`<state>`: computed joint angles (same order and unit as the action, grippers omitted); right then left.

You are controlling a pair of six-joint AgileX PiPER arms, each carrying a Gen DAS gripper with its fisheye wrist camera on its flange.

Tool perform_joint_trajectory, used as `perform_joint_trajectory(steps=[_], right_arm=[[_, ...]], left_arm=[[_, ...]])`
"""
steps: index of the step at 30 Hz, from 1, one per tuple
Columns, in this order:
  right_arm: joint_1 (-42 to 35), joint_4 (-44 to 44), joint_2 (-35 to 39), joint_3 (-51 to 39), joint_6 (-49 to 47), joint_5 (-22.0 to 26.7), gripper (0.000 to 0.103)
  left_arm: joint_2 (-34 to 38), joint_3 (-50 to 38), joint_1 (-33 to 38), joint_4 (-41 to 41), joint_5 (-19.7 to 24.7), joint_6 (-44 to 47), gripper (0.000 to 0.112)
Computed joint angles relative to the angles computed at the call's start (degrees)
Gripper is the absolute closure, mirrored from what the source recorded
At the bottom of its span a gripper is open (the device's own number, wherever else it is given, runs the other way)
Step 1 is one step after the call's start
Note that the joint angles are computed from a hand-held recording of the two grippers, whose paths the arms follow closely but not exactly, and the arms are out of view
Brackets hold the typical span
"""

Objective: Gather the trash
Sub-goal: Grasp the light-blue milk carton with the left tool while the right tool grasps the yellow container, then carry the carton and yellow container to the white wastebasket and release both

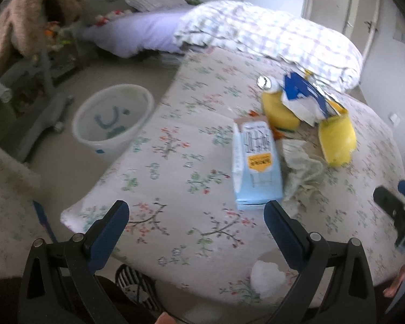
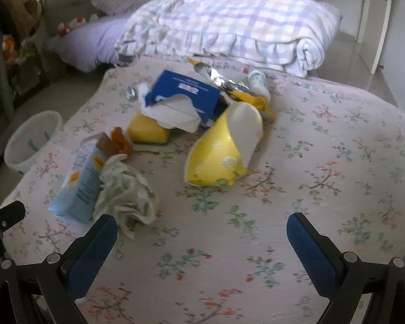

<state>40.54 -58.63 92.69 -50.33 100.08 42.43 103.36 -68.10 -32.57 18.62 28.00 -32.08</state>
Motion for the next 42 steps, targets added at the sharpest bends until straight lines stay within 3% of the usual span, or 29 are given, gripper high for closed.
perform_joint_trajectory(steps=[7,12,15,17,20,22,25,31,33,36,42], right_arm=[[-13.40,19.38,-4.42,-4.04,-26.93,-5.85,0.001],[-23.26,39.49,-0.20,-8.41,-48.66,-11.40,0.016],[-27.46,49.66,3.34,-9.23,-58.20,-15.36,0.020],[-30.30,58.28,5.40,-8.71,-65.38,-18.46,0.020],[-33.79,70.93,8.26,-10.07,-76.17,-18.47,0.023],[-35.69,79.49,9.81,-10.98,-84.72,-18.89,0.023],[-37.82,87.34,11.92,-12.61,-93.06,-17.96,0.027],[-38.72,88.93,14.34,-15.85,-95.04,-15.90,0.054],[-37.46,83.27,14.03,-16.82,-90.43,-15.86,0.061],[-35.90,76.65,12.49,-16.35,-85.53,-16.78,0.066],[-36.31,80.53,9.44,-12.52,-87.63,-18.99,0.067]], left_arm=[[8.41,-16.06,4.66,-24.79,10.27,25.80,0.012],[17.45,-29.55,6.06,-36.40,19.69,36.35,0.019],[24.07,-38.30,6.58,-39.31,25.83,37.34,0.029],[26.58,-41.23,7.07,-40.24,27.34,37.05,0.034],[28.67,-42.53,7.82,-41.17,26.46,37.79,0.042],[31.42,-46.75,8.44,-42.59,29.39,36.97,0.051],[34.26,-51.36,8.96,-45.06,32.53,37.44,0.053],[36.26,-54.98,8.56,-44.19,33.85,37.63,0.054],[35.40,-53.94,8.61,-44.19,33.09,38.51,0.054],[33.88,-52.25,8.71,-44.88,32.00,40.01,0.054],[26.93,-42.86,10.01,-47.07,26.90,44.08,0.055]])
